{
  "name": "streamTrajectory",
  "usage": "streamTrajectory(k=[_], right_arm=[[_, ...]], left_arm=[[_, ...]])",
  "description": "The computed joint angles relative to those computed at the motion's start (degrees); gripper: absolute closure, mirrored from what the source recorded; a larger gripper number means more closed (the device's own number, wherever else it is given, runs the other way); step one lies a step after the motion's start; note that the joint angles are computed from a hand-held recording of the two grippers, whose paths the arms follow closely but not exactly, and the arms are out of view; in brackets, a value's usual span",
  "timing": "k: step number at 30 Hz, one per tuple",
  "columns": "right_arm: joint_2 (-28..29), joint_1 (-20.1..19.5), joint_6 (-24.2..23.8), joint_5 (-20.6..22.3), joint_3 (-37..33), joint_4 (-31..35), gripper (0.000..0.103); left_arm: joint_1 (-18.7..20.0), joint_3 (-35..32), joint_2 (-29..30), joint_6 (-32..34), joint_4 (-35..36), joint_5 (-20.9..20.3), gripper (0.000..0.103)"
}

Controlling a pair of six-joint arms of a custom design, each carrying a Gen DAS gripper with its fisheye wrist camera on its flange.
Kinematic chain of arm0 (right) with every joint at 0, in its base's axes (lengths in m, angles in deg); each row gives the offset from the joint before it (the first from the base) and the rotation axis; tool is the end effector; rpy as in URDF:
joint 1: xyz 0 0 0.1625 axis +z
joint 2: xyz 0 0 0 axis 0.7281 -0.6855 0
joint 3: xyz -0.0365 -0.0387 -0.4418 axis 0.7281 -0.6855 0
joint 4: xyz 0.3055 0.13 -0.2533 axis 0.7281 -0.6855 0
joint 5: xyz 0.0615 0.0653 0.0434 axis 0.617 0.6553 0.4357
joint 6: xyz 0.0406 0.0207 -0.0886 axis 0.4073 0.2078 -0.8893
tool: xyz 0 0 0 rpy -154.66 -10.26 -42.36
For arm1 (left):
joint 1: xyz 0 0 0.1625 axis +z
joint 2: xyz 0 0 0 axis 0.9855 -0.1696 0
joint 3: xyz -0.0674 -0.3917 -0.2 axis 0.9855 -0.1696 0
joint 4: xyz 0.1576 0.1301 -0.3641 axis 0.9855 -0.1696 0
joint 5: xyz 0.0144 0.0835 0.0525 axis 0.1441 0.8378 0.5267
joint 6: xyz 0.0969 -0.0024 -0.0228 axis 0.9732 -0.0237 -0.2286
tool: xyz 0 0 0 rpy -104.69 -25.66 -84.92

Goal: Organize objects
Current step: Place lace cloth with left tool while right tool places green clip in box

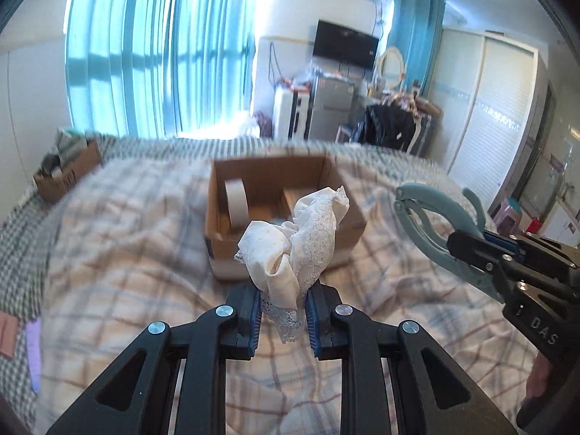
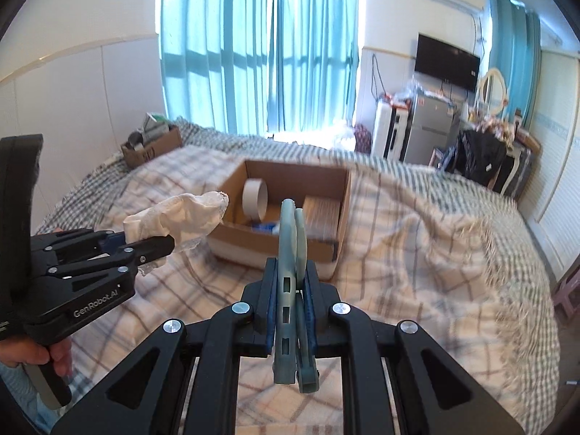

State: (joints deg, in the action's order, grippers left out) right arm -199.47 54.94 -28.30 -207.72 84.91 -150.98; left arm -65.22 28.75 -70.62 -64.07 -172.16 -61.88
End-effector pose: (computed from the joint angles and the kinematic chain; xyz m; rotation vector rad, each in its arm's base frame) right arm 0.1287 -0.2580 0.4358 0.4451 -2.1174 1.0645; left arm -0.4794 -0.3379 0.0285 0.9036 2.4263 -0.8713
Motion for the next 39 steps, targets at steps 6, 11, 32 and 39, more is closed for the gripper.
streamTrajectory(k=[6, 11, 32, 39], right_arm=[[5.5, 4.5, -2.7, -1.8, -5.6, -3.1, 0.091], [10.4, 3.2, -4.5, 0.9, -10.6, -5.1, 0.091], [30.4, -17.2, -4.8, 13.1, -25.3, -2.3, 0.091], [31.6, -21.1, -3.9, 13.5, -23.6, -1.8, 0.091]], left_arm=[[1.1, -3.3, -0.1, 5.5, -2.5, 1.6, 0.082], [5.0, -9.1, 3.0, 10.1, -3.5, 1.3, 0.082], [17.2, -29.2, 20.0, 19.7, 0.9, -5.2, 0.082], [17.4, -27.5, 21.8, 18.5, 1.2, -6.0, 0.082]])
